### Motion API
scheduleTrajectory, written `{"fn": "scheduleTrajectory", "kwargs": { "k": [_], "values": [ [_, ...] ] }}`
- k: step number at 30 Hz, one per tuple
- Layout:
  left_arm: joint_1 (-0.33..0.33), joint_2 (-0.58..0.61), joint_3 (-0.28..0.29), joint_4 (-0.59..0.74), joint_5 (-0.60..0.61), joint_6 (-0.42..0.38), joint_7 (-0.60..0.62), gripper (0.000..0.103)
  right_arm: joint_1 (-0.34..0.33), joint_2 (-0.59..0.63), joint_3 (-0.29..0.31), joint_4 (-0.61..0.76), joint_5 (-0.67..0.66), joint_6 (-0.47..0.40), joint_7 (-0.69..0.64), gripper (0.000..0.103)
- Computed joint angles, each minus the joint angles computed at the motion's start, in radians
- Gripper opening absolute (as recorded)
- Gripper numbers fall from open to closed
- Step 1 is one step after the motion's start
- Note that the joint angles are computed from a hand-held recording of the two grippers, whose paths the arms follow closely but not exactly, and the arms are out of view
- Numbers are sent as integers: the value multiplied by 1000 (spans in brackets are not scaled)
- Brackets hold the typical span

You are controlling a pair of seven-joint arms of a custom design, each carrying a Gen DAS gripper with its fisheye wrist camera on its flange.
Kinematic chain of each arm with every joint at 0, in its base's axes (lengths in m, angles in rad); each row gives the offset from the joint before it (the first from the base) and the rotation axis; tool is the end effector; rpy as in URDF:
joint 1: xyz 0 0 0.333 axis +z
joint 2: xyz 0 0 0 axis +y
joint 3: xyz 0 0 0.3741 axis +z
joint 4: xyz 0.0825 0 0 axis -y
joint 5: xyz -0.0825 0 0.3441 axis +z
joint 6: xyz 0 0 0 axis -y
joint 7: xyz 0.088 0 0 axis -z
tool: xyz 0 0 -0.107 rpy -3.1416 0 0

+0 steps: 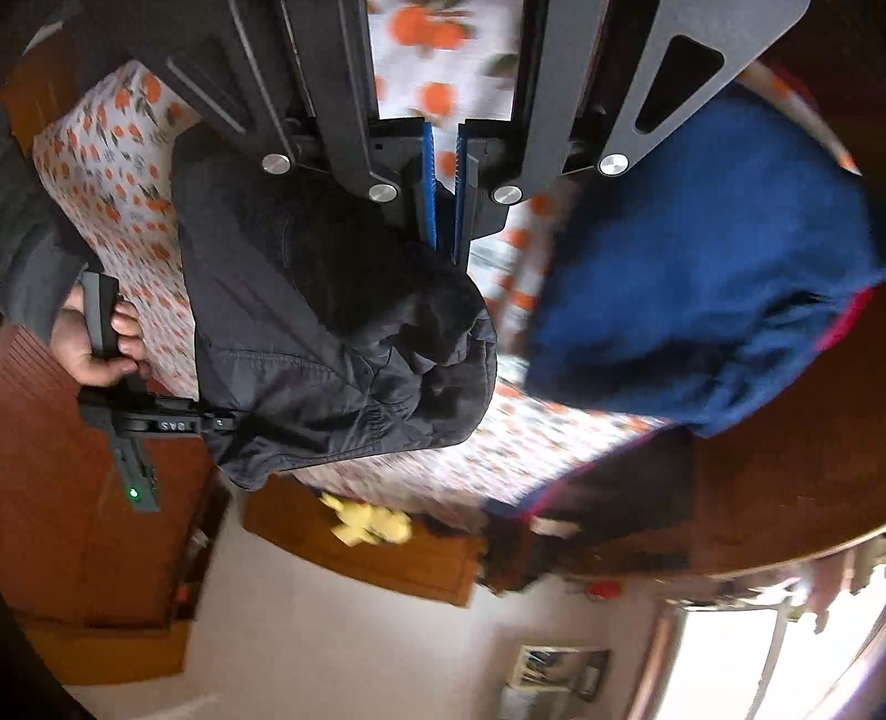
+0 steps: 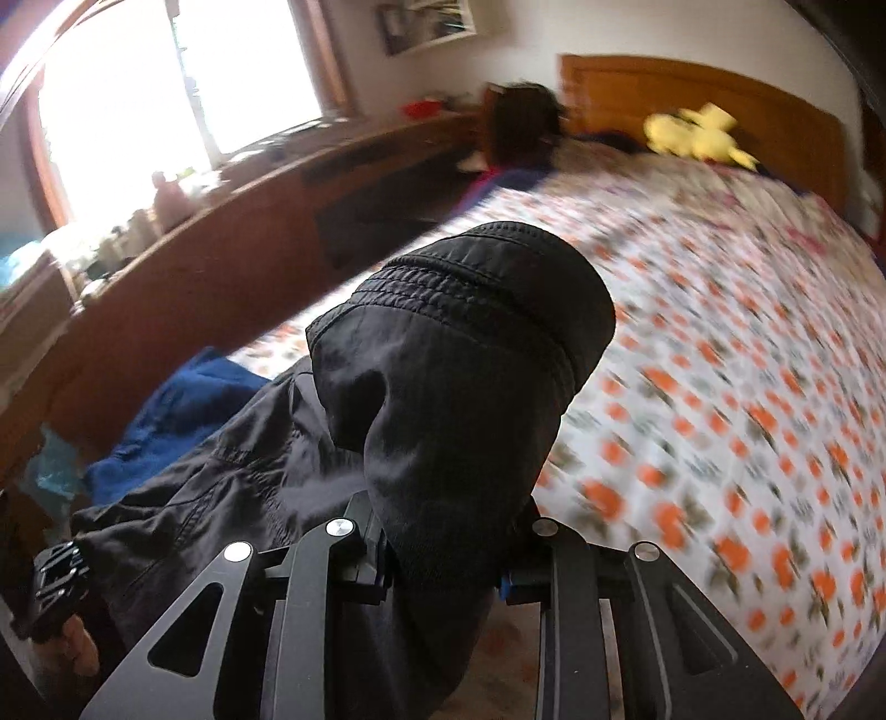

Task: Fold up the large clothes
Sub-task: 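Lift the jacket bundle with both tools and carry it toward the blue garment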

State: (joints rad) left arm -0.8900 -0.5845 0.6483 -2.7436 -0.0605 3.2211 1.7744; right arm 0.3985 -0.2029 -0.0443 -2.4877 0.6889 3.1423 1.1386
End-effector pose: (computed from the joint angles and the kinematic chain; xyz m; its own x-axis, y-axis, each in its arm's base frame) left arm 0.3619 -0.0374 0.5439 -0.3857 -0.8968 0.2167 -0.5797 0.0529 -0.8131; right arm 0.4372 0.1005 0.5338 0.1796 -0.9631 -0.2003 -0.6841 0.0240 -0.7290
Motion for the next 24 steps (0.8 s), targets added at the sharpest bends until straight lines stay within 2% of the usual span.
{"fn": "scheduleTrajectory", "kwargs": {
  "k": [7, 12, 16, 20, 22, 24],
  "values": [
    [178, -37, -27, 52, 11, -18, 10, 5, -8, 133, 113, 242, -127, -40, 74, 23],
    [308, -50, -38, 109, 13, -45, 20, 5, 2, 246, 165, 425, -192, -98, 131, 23],
    [433, -43, -60, 144, 18, -77, 37, 5, 38, 345, 189, 571, -275, -161, 218, 23],
    [503, 2, -46, 180, 2, -109, 65, 5, 93, 416, 172, 649, -373, -188, 313, 24],
    [518, 23, -24, 187, -15, -141, 92, 5, 154, 460, 116, 679, -476, -205, 426, 25],
    [525, 49, -10, 188, -36, -162, 121, 5, 186, 489, 80, 698, -552, -244, 504, 25]
  ]
}}
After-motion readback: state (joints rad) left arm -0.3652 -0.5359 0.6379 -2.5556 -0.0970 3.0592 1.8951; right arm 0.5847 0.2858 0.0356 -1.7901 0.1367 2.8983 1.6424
